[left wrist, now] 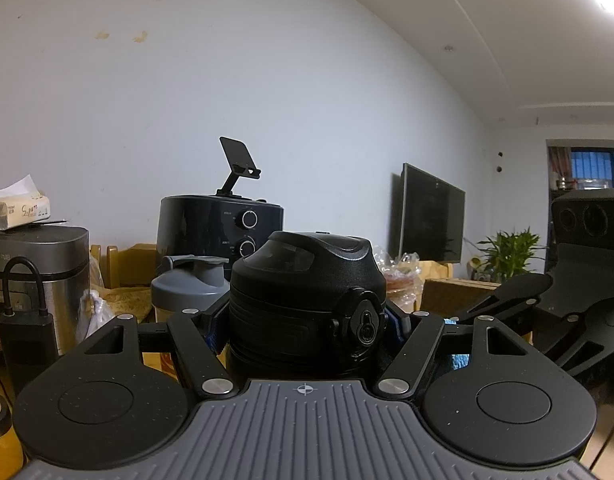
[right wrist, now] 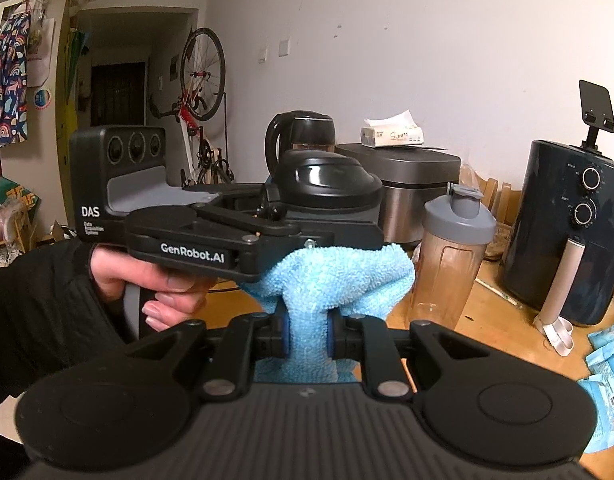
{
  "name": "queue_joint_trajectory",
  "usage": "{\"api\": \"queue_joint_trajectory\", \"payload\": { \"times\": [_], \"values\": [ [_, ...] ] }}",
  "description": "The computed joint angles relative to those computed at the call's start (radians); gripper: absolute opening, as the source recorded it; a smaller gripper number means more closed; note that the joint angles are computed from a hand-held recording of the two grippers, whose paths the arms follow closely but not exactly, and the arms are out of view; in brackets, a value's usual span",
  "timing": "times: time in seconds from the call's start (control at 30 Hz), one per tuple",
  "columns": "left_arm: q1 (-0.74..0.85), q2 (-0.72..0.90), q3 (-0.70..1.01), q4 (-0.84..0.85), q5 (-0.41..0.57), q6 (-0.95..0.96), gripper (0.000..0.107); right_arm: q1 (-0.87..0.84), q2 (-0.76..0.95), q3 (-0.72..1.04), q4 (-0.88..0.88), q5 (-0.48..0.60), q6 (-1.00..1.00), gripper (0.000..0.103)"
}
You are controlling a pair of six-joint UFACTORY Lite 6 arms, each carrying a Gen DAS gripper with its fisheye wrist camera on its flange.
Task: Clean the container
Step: 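Wipe the blue cloth around the bottle's lower body with the right gripper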
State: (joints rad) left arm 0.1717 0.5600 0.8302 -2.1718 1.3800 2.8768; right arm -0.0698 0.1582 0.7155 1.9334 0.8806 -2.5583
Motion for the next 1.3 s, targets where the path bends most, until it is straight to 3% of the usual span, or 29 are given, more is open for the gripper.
{"api": "queue_joint_trajectory", "payload": {
  "times": [1.3],
  "values": [
    [-0.003, -0.015, -0.006, -0.003, -0.015, -0.001, 0.068, -0.301, -0.077, -0.205, -0.132, 0.204, -0.096, 0.011]
  ]
}}
